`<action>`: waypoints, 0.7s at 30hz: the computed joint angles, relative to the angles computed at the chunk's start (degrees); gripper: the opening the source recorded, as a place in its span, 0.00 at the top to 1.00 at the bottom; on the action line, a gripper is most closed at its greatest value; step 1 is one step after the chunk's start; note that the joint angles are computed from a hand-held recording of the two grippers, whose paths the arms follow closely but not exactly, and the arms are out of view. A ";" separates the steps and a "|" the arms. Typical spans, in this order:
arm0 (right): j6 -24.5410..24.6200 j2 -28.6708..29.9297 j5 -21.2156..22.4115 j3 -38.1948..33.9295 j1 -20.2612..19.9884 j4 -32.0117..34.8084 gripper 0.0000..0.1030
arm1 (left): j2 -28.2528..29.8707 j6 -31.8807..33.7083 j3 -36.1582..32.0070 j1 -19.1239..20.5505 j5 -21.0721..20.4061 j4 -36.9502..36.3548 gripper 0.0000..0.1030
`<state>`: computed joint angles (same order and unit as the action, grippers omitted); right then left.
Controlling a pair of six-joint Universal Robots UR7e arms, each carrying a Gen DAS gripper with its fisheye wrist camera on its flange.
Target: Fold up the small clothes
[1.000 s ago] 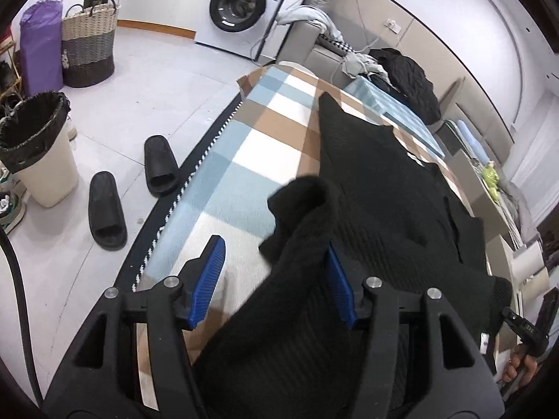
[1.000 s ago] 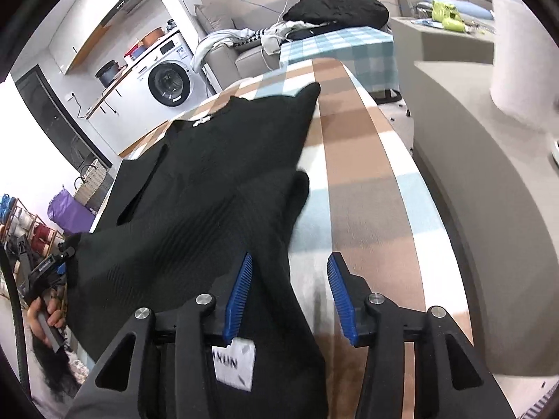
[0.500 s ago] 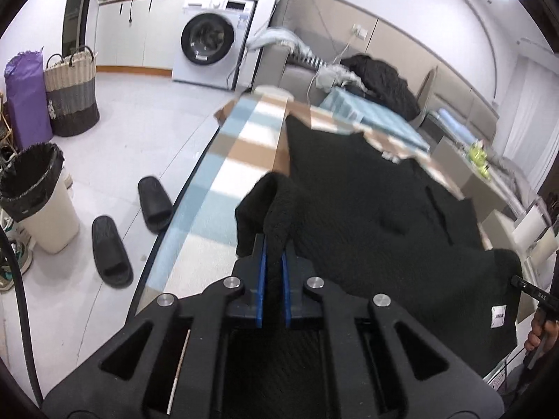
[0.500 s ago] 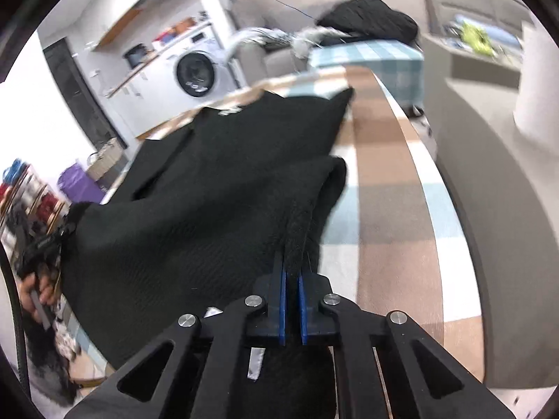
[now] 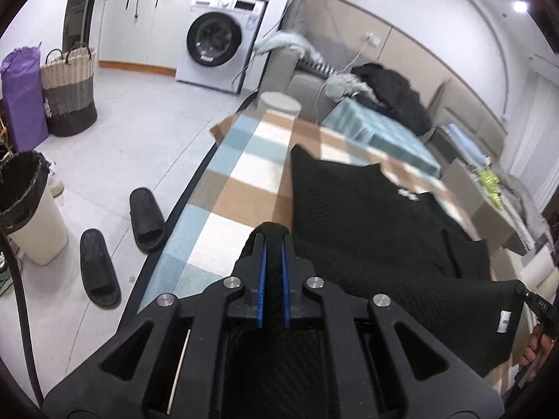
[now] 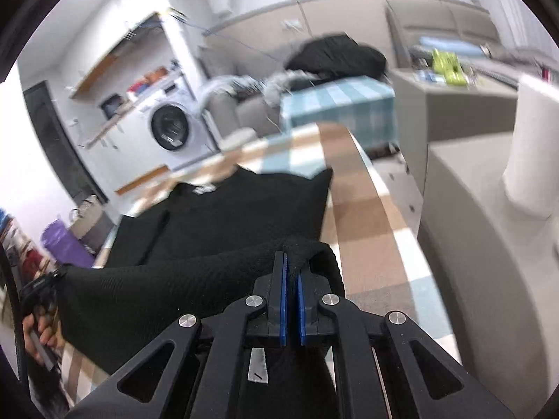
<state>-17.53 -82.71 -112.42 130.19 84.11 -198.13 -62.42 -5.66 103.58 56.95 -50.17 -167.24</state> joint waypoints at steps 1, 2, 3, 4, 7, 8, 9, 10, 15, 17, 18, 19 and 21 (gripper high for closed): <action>1.11 1.12 -1.39 -1.24 -0.14 1.65 0.95 | 0.99 -0.73 -1.13 0.29 1.09 1.91 0.94; 2.63 1.43 -1.57 -2.01 -0.58 3.53 0.93 | 1.65 -2.08 -2.03 0.52 1.99 4.32 0.90; 4.49 1.20 -1.32 -2.41 -1.22 5.81 0.88 | 2.01 -2.82 -2.43 0.77 2.11 5.82 0.83; 5.10 0.91 -1.40 -2.39 -1.66 7.08 0.84 | 1.74 -3.58 -2.21 0.86 2.15 7.24 0.75; 5.08 -1.96 2.91 -0.11 -3.72 9.19 0.61 | 1.07 -3.88 -0.18 1.24 1.49 6.68 0.45; 4.86 -2.65 4.24 0.77 -4.32 9.04 0.58 | 1.09 -4.09 0.13 1.37 1.40 6.60 0.44; 4.59 -3.30 5.62 1.26 -4.95 9.85 0.55 | 1.25 -4.31 0.27 1.59 1.06 6.68 0.43; 4.40 -3.59 6.14 1.30 -5.30 11.58 0.53 | 1.41 -4.68 0.00 1.99 0.03 8.08 0.43; 3.19 -0.69 5.40 0.55 -4.94 10.43 0.54 | 3.09 -3.25 -0.20 2.50 -1.34 7.17 0.65; 2.79 0.48 5.42 -0.28 -4.72 10.17 0.69 | 3.42 -2.22 -0.26 2.33 -1.72 7.58 0.82; 2.45 0.93 5.16 -0.69 -4.51 10.89 0.74 | 3.64 -1.47 -0.28 1.99 -0.77 8.03 0.86; 1.82 1.55 3.62 -1.06 -3.92 10.76 0.76 | 3.66 -0.61 -0.02 1.63 -0.11 7.98 0.88; 1.43 1.67 2.12 -0.80 -3.39 10.79 0.78 | 3.23 0.04 0.93 1.11 0.57 7.89 0.89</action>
<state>-16.10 -81.04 -110.31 129.40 80.72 -187.34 -59.19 -5.62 104.51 58.06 -49.60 -159.35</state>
